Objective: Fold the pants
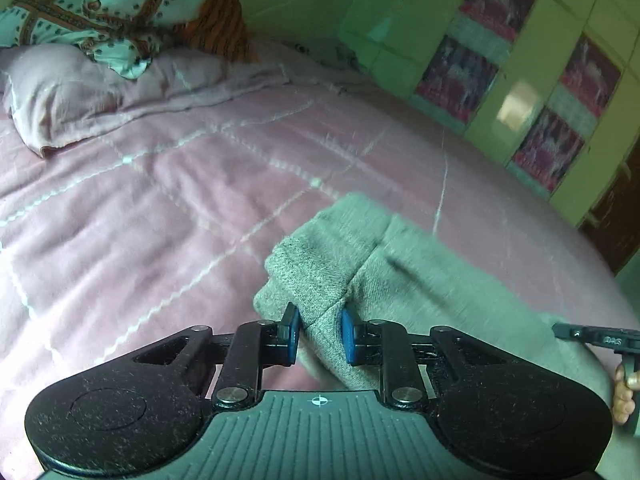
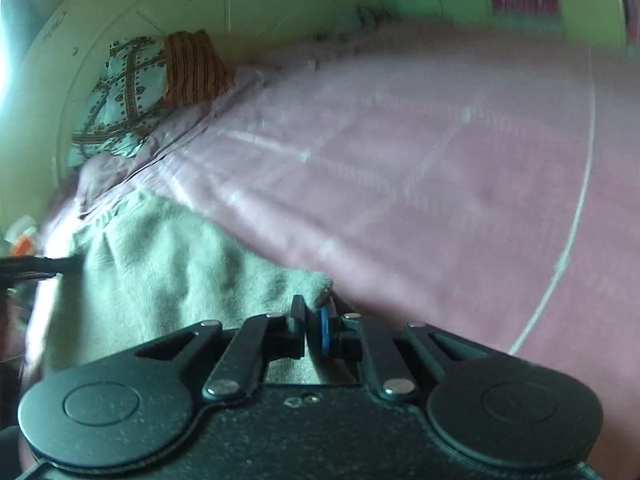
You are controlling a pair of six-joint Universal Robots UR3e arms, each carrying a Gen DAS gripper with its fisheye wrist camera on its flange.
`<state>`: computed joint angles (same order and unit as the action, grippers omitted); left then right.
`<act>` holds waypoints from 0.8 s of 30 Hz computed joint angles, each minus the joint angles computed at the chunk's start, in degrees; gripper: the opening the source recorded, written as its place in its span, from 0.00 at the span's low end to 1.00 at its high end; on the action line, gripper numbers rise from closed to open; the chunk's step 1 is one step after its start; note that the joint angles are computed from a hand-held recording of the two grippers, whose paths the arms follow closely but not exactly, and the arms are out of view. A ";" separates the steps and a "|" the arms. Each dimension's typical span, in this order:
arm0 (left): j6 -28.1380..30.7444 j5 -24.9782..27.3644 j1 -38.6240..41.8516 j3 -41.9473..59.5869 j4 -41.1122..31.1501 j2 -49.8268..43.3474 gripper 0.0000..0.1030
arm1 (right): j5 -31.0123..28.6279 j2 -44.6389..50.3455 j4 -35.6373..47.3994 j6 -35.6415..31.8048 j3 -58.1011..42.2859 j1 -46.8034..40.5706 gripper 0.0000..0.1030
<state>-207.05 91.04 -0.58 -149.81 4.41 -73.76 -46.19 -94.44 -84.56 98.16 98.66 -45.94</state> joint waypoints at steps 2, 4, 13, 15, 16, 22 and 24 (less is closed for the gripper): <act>0.79 -0.38 0.37 -0.32 -0.19 -0.08 0.30 | -5.91 0.69 -14.24 8.39 5.59 3.66 0.02; 2.12 -1.81 1.89 1.11 -8.94 5.40 0.42 | -5.80 0.65 -17.49 11.78 7.49 3.64 0.05; -1.72 20.57 -25.29 16.00 -11.42 -3.84 0.62 | 0.42 -17.46 30.59 -26.30 0.03 -32.40 0.21; -1.25 19.25 -29.12 22.38 -11.34 -12.64 0.62 | -3.00 -18.86 32.72 -28.72 1.03 -37.58 0.21; -1.44 18.83 -30.33 25.20 -12.38 -16.43 0.62 | -4.28 -19.91 31.11 -28.24 2.84 -39.21 0.22; -3.74 22.71 -35.29 28.89 -19.43 -21.43 0.62 | -7.28 -13.86 21.19 -27.42 1.76 -51.89 0.21; -3.88 22.70 -35.56 28.25 -20.44 -19.98 0.62 | -5.46 -5.29 15.72 -23.89 -3.93 -56.45 0.17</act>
